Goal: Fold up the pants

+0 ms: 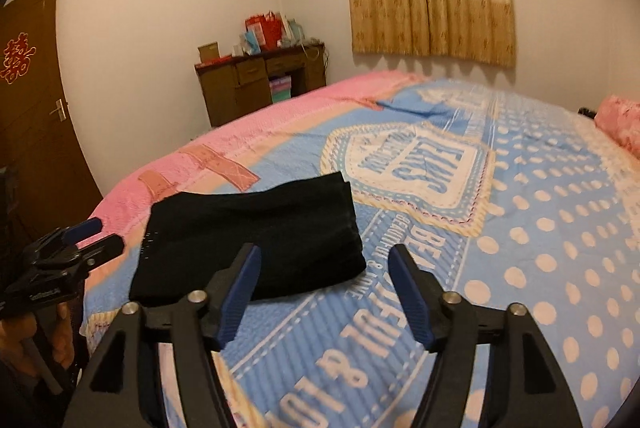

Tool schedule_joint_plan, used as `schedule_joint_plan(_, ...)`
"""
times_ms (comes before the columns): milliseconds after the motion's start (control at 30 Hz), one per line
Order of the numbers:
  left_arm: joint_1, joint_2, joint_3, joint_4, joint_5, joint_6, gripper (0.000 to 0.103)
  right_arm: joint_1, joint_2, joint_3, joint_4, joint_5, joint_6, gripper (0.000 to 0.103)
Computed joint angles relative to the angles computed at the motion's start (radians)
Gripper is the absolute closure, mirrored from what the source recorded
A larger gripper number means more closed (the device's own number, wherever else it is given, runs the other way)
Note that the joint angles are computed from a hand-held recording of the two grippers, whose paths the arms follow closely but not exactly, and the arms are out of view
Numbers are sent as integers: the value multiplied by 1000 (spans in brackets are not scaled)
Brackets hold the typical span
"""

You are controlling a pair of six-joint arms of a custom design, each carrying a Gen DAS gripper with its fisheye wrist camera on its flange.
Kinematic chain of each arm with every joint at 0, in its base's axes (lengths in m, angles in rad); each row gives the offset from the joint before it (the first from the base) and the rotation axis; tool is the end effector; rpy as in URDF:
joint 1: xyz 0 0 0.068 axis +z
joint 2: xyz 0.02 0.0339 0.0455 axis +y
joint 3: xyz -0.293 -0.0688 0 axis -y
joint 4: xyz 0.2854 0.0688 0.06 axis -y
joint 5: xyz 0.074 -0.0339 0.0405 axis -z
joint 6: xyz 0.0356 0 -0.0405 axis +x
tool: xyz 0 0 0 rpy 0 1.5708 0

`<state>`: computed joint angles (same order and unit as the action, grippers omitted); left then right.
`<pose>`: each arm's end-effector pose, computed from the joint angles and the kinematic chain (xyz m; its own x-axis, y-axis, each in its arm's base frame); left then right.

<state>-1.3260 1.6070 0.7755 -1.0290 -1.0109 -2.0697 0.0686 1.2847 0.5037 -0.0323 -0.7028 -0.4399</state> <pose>0.0876 -0.2262 0.1468 -0.3928 -0.3517 -0.8497 -0.4786 0.8672 -0.1377 0.2496 0.0402 0.1628 -0.4449 -0.3563 -0.8217 -0.7569 0.6400 0.1323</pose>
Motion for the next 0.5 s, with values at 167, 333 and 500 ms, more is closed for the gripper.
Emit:
schedule_joint_plan(167,-10,9,20,-4,-7,5,10,-29,-88,-26,-62,-32,-31,34)
schedule_joint_plan(333,-14,14,25,-8,-11,-1,10,-53,-119,-36,-90,-41,-51,34)
schedule_joint_plan(500,-14,17,28,-3,-10,3,10,-78,-127,-40,-109,-50,-75,34)
